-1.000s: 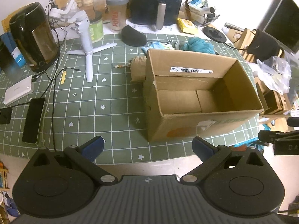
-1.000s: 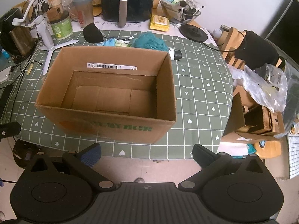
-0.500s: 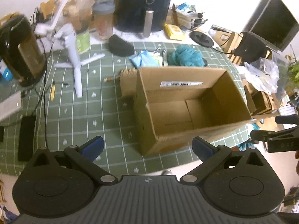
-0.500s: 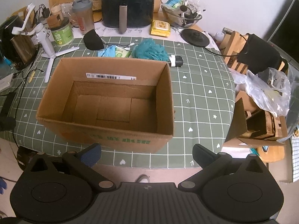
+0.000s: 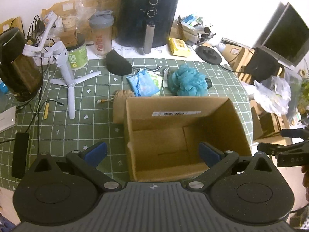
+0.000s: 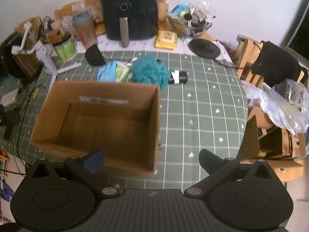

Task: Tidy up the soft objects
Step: 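Move both tools toward the open cardboard box on the table, then grasp the tan burlap drawstring bag with the left tool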

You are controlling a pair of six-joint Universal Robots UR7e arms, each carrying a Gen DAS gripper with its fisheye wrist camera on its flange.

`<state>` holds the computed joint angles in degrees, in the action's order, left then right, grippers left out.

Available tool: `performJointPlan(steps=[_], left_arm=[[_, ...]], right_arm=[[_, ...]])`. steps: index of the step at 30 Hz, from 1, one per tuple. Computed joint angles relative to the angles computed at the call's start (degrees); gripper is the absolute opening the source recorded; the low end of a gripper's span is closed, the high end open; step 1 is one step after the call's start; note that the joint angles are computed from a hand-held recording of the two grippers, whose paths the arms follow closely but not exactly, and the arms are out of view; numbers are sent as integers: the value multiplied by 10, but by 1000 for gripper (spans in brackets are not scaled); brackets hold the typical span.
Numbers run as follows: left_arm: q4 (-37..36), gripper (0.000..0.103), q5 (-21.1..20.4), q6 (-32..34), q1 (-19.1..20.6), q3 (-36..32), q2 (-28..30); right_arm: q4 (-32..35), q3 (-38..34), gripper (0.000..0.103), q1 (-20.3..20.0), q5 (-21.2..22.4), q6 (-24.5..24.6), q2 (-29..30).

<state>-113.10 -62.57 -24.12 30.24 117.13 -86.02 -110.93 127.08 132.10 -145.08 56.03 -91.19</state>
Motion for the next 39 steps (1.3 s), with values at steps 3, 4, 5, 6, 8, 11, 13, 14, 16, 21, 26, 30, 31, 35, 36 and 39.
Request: performJointPlan(steps=[3,4,5,6,8,11,13,14,16,21,26,30,31,35,36,39], left_arm=[[-11,103,11,-16,-3,-3,15],[-13,103,15,-21,-4,-4,19],[-17,103,17,-23,-5,-4,23],[-18,103,20,-26,-6,-5,28],[-21,103,28,-31,-8,-7,36],[-38,103,38,-30,-8,-4,45],[-50,103,38,-26,-5,-2,52],[-56,103,39,-23,-2,-2,56],[-75,103,37,-12,4,-1,61],[-118,103,36,25,22,-3,79],[-148,103,28,58,47,-9,89],[-150,103,18,72,72,-26,99],[-150,103,15,76,78,-31,103],[-151,103,-4,94,109,-57,123],[-150,103,-12,101,118,-66,130],[-155,98,-41,125,146,-88,153]], right_arm=[[-42,18,103,-15,-6,-49,-25],[-56,25,103,-22,-4,-64,-34],[-68,31,103,-29,-2,-77,-43],[-81,36,103,-35,2,-94,-50],[-113,47,103,-47,11,-133,-63],[-159,61,103,-67,27,-188,-78],[-188,70,103,-80,30,-216,-84],[-198,71,103,-87,31,-226,-85],[-210,72,103,-99,29,-239,-86],[-233,70,103,-125,11,-261,-78],[-265,69,103,-146,-9,-276,-59],[-284,67,103,-163,8,-283,-55],[-301,69,103,-166,13,-292,-54],[-340,69,103,-170,14,-299,-40],[-346,69,103,-170,12,-298,-37],[-360,69,103,-172,11,-295,-33]])
